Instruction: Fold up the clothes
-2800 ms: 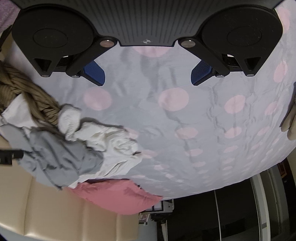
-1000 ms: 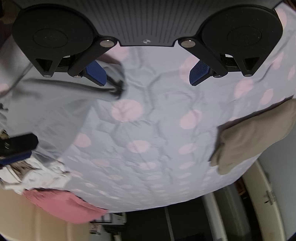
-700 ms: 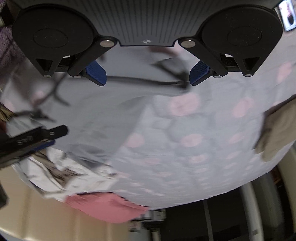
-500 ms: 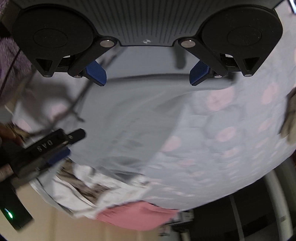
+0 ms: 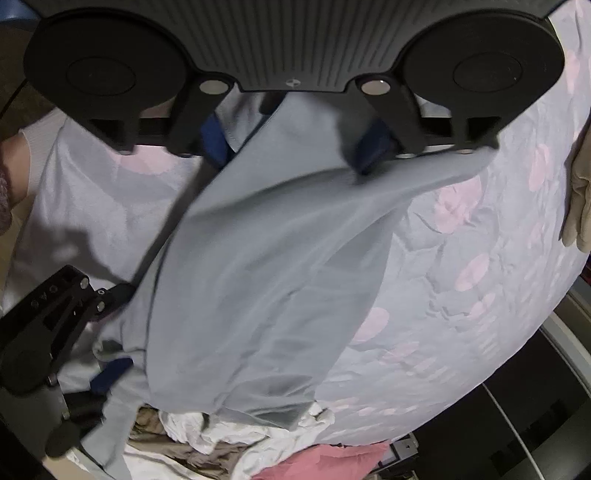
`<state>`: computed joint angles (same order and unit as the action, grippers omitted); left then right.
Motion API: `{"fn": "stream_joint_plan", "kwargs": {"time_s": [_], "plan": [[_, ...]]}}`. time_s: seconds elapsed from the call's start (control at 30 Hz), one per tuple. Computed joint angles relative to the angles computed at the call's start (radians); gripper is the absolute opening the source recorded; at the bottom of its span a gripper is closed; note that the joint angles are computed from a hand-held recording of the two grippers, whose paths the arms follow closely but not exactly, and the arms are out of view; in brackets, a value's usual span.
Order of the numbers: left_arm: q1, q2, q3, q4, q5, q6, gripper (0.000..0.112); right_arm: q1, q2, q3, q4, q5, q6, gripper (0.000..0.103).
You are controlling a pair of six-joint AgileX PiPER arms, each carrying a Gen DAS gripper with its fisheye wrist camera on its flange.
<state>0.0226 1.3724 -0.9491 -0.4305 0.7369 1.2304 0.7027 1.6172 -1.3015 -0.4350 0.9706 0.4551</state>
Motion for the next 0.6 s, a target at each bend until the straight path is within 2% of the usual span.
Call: {"fn": "stream_joint_plan", "kwargs": {"time_s": [0.07, 0.17, 0.23, 0.27, 0.4, 0.47, 0.6], "plan": [[0.023, 0.023, -0.031, -0.034, 0.027, -0.014, 0.054, 0.000, 0.005, -0.009, 0.003, -0.004, -0.003, 0.051], [0.058, 0.046, -0.066, -0.090, 0.061, -0.025, 0.046, 0.025, 0.023, -0.041, -0.048, 0.015, 0.026, 0.037], [0.092, 0.059, -0.092, -0.142, 0.101, -0.024, 0.028, 0.050, 0.036, -0.070, -0.096, 0.033, 0.066, 0.033], [0.108, 0.065, -0.105, -0.166, 0.122, -0.027, 0.023, 0.064, 0.040, -0.084, -0.132, 0.039, 0.092, 0.030], [0.181, 0.051, -0.141, -0.264, 0.165, 0.006, 0.009, 0.115, 0.041, -0.162, -0.280, 0.056, 0.208, 0.024], [0.223, 0.041, -0.166, -0.313, 0.185, 0.022, 0.007, 0.136, 0.038, -0.211, -0.331, 0.053, 0.254, 0.010], [0.321, 0.048, -0.252, -0.398, 0.218, 0.016, 0.006, 0.174, 0.041, -0.324, -0.395, 0.020, 0.293, 0.007]]}}
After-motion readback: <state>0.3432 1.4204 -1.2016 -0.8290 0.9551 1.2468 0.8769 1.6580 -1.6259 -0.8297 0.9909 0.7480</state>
